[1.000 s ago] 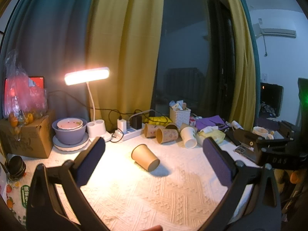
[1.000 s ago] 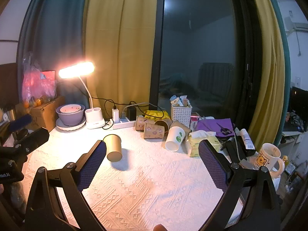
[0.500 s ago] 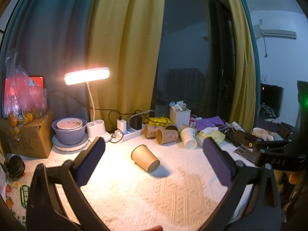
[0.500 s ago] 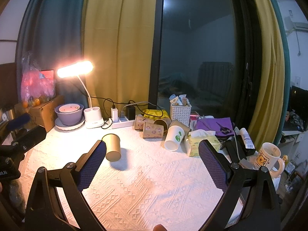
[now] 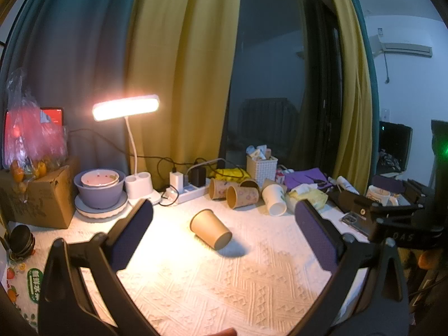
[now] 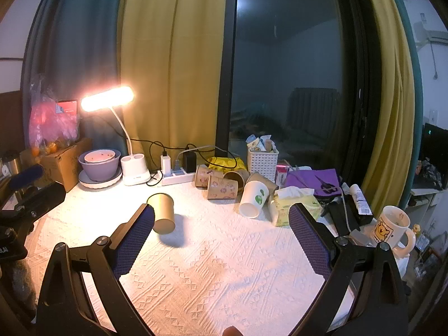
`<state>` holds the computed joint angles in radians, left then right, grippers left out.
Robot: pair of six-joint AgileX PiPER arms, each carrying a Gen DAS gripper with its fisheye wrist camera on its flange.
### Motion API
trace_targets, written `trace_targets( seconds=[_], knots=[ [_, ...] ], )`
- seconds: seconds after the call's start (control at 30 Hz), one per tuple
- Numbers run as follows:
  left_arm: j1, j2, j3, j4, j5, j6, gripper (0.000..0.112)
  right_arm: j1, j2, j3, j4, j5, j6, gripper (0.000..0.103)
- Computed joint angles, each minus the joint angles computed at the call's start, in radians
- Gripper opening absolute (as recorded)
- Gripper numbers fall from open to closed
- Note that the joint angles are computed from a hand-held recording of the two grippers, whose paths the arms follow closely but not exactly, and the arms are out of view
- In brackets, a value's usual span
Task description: Flip cup upright
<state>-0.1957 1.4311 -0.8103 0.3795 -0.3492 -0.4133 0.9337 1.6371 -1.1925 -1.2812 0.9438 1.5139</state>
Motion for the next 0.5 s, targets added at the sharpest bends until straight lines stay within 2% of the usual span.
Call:
trace_targets(
  seconds=[0.3,0.37,0.5],
  knots=[
    [-0.006,0.078,-0.072,0.021,0.051,-0.034,0.102,-0.031,0.005,0.021,0.014,-0.035,0.001,0.098],
    [-0.002,0.113,-0.112,0.068,0.073,-0.083,0.102,-0.057,0.017,0.004,0.032,-0.056,-0.023,0.098],
    [-0.003,0.22,-0.242,0.283,0.153,-0.307,0.102,-0.13,0.052,-0.041,0.078,-0.118,-0.09,0.098]
  ],
)
